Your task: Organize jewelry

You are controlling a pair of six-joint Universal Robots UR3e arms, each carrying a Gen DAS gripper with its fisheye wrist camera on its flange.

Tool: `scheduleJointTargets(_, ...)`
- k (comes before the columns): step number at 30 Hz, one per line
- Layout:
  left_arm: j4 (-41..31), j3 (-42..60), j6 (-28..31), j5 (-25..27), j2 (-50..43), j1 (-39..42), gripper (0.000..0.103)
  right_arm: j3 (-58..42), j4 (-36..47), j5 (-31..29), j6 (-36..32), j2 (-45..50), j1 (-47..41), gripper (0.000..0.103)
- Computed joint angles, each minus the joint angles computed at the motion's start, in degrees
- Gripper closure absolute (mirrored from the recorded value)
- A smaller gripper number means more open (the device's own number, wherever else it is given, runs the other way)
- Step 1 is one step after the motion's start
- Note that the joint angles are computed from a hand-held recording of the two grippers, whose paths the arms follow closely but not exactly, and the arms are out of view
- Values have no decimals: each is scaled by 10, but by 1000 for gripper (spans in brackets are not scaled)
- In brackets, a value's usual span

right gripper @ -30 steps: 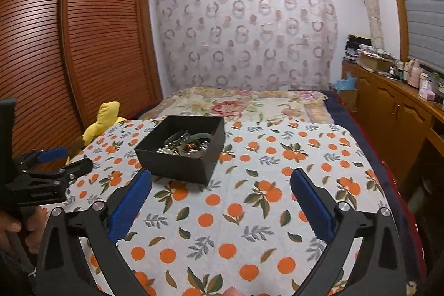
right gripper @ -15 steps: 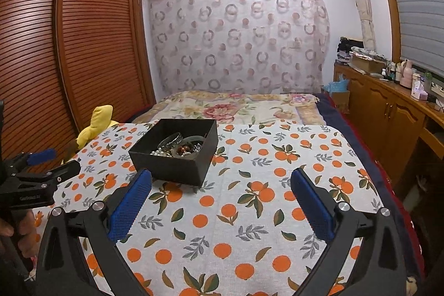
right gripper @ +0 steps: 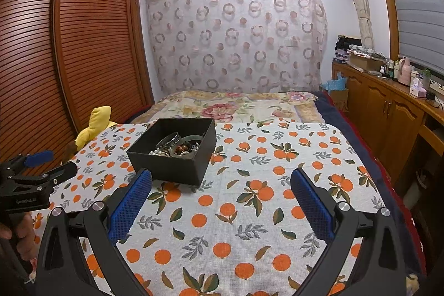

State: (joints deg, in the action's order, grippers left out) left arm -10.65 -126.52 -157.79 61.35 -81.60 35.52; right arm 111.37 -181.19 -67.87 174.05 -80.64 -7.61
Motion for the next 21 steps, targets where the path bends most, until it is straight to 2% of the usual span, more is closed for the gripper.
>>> scheduleJointTargets(21, -11, 1, -4, -3, 22, -6, 8, 1, -1, 4, -1, 0, -2, 2)
